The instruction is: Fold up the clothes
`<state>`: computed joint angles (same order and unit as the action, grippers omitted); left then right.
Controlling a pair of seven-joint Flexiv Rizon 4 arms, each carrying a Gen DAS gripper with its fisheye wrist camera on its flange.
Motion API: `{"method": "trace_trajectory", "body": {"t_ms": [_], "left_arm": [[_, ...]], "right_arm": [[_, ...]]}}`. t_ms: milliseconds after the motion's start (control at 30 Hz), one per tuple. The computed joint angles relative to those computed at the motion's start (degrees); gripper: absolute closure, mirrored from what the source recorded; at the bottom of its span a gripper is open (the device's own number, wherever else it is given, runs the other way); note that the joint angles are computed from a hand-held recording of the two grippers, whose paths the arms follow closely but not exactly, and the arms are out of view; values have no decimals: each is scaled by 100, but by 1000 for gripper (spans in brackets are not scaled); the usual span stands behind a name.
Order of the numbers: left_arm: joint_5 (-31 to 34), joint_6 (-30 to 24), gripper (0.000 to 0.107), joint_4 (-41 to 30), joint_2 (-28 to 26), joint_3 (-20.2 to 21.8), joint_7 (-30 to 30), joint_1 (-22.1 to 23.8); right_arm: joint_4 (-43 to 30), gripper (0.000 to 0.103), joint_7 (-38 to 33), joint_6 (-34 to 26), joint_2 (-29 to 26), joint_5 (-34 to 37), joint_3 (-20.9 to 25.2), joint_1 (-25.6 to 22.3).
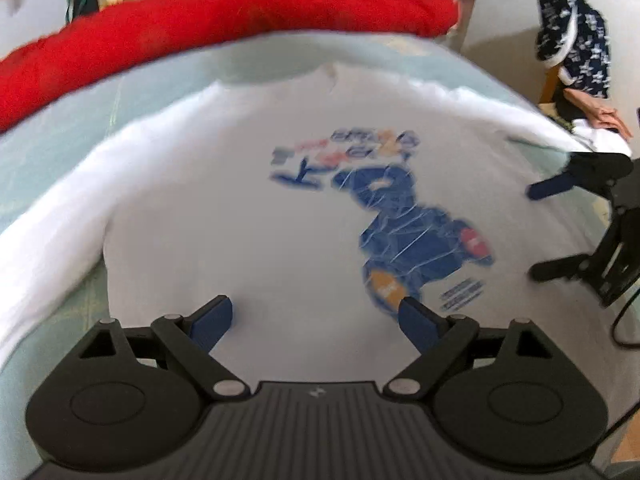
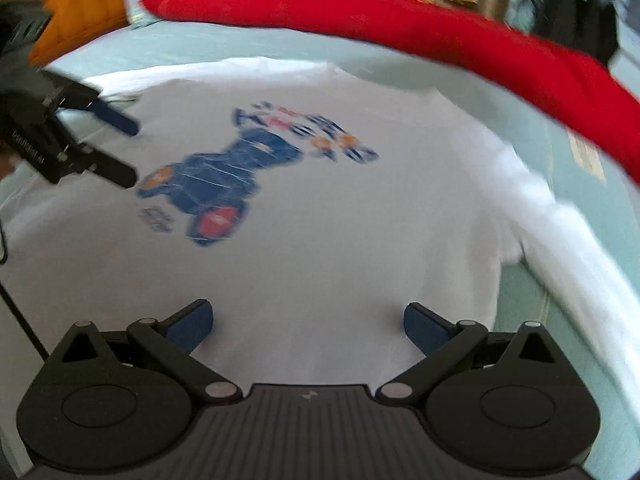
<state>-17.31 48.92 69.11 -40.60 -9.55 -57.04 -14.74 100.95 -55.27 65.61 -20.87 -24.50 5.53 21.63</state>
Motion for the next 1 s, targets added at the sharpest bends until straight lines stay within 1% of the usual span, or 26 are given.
{"method": "trace_trajectory", "body": {"t_ms": [100,167,200,267,300,367,433,533,567,600,633,700,800,900,1000], "left_arm": [[7,64,17,343,232,57,-30,76],[59,40,18,371,307,113,-101,75],[65,103,18,344,299,126,-170,61],[73,229,18,167,172,131,-333,12],[61,267,18,31,72,105,-379,-6],[64,380,18,-251,-140,47,-406,-60],[28,477,18,-549,-372,-63,-332,-107],[-49,530,17,-938,-679,-151,-297,-194],[-56,516,17,-1018,-746,-140,-331,-223],[-7,443,17,-1101,-802,-34,-466,-278],[74,337,17,-1194,-857,102,-648,-339],[148,408,18,-1099,-816,182,-844,-331],[205,452,18,-958,-652,271,-1199,-310],[153,521,18,-733,-474,162,-1327,-231],[182,625,17,-488,-337,147,-1403,-224]], "right_arm": [[181,0,253,-137,207,235,39,-76],[220,0,335,-282,328,228,40,-93],[207,0,519,-216,323,124,-35,-68],[158,0,1110,144,219,-320,-334,23],[17,0,1346,323,49,-552,-485,65],[-355,0,1478,540,-298,-731,-626,48],[-717,0,1455,648,-623,-761,-687,10],[-1067,0,1355,427,-923,-584,-657,-41],[-1035,0,1399,352,-921,-526,-670,-41],[-988,0,1446,305,-908,-491,-687,-42],[-857,0,1508,381,-839,-542,-749,-24],[-726,0,1541,367,-731,-578,-764,-32],[-782,0,1758,-67,-593,-612,-764,37],[-709,0,1889,290,-500,-547,-623,-13],[-810,0,1594,447,-579,-357,-356,-45]]}}
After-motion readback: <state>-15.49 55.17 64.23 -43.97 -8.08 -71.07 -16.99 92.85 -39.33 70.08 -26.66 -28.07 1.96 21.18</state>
